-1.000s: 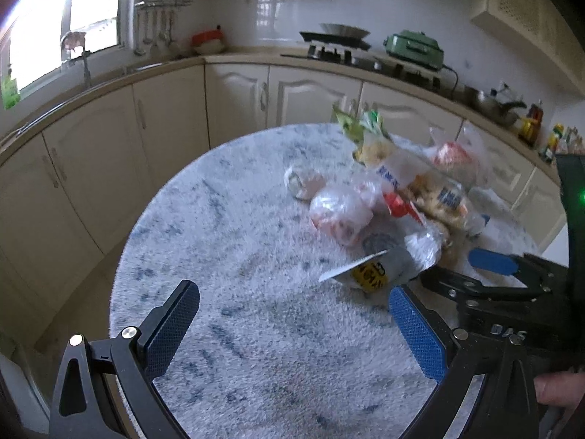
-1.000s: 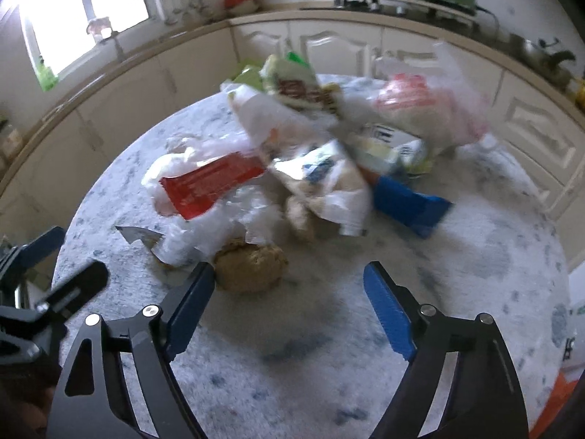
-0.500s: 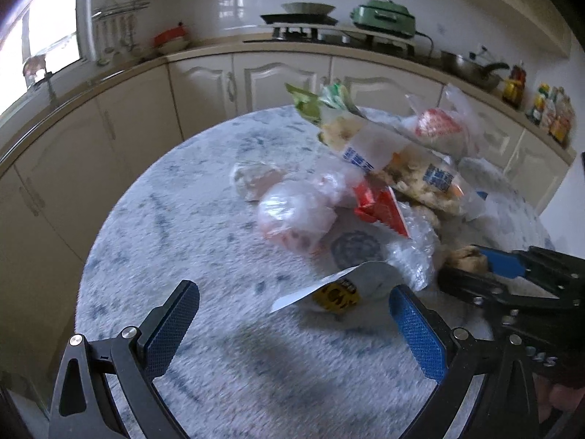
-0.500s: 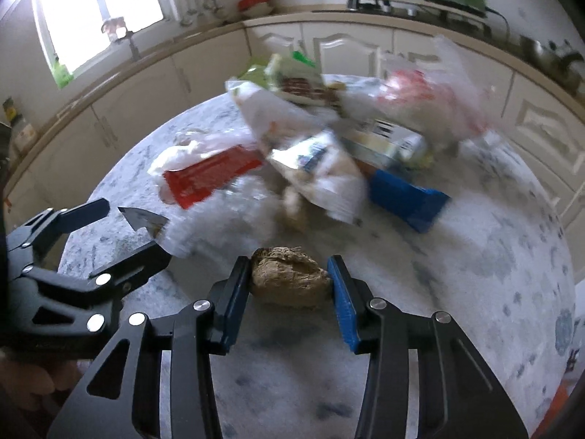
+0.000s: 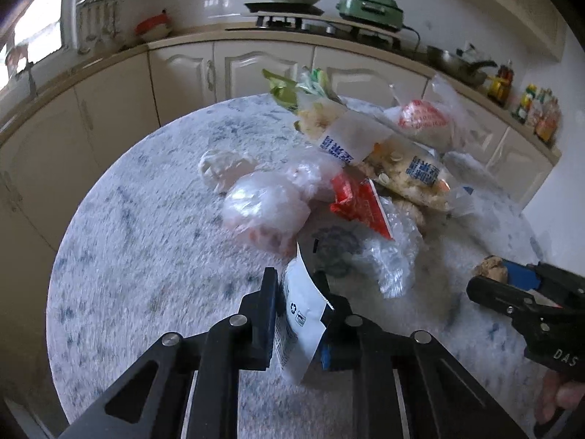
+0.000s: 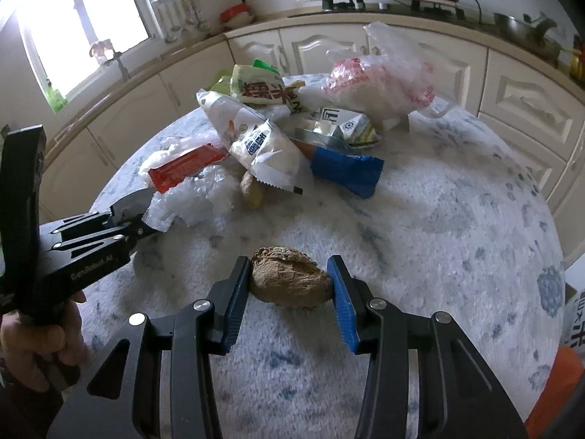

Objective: Collect trash
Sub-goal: 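Carry the paper strip and brown lump in both tools over the blue bucket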

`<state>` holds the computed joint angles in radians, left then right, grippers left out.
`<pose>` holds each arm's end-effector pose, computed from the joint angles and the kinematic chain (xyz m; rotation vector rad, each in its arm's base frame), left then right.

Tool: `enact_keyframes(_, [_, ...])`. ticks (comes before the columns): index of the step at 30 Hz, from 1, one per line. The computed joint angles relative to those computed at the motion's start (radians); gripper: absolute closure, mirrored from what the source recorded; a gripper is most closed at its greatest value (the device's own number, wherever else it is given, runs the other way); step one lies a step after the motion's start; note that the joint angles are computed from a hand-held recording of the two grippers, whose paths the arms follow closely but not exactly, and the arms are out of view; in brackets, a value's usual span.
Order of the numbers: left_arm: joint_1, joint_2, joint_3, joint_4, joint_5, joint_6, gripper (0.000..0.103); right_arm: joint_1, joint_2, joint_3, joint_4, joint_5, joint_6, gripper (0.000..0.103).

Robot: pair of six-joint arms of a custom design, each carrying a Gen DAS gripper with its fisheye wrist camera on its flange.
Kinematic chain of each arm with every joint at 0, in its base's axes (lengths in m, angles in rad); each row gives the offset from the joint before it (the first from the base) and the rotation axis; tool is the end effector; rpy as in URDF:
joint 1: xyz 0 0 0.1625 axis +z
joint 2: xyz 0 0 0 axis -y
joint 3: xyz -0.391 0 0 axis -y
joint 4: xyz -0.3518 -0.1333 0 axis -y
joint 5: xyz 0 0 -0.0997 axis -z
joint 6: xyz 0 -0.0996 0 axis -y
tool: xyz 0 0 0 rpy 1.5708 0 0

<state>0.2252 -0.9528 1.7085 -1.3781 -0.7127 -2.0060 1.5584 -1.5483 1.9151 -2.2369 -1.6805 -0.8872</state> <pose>-0.4289 -0.3123 0.1209 -0.2115 2.1174 -1.0539 0.1167 -0.4631 0.3620 1.2049 -2.6334 0.3241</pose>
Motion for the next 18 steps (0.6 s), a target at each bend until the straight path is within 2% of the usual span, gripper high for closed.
enact_keyframes(7, [-0.088, -0.002, -0.008, 0.120, -0.036, -0.194, 0.089, -0.020, -0.029, -0.005, 0.031, 0.035, -0.007, 0.059])
enact_keyframes(11, [-0.131, 0.042, -0.090, 0.221, -0.042, -0.269, 0.089, -0.034, -0.053, -0.026, 0.048, 0.075, -0.012, 0.059])
enact_keyframes(15, [-0.152, 0.107, -0.218, 0.327, 0.000, -0.289, 0.089, -0.045, -0.072, -0.061, 0.063, 0.116, -0.017, 0.059])
enact_keyframes(18, [-0.156, 0.159, -0.310, 0.365, 0.054, -0.257, 0.089, -0.059, -0.085, -0.099, 0.072, 0.152, -0.017, 0.059])
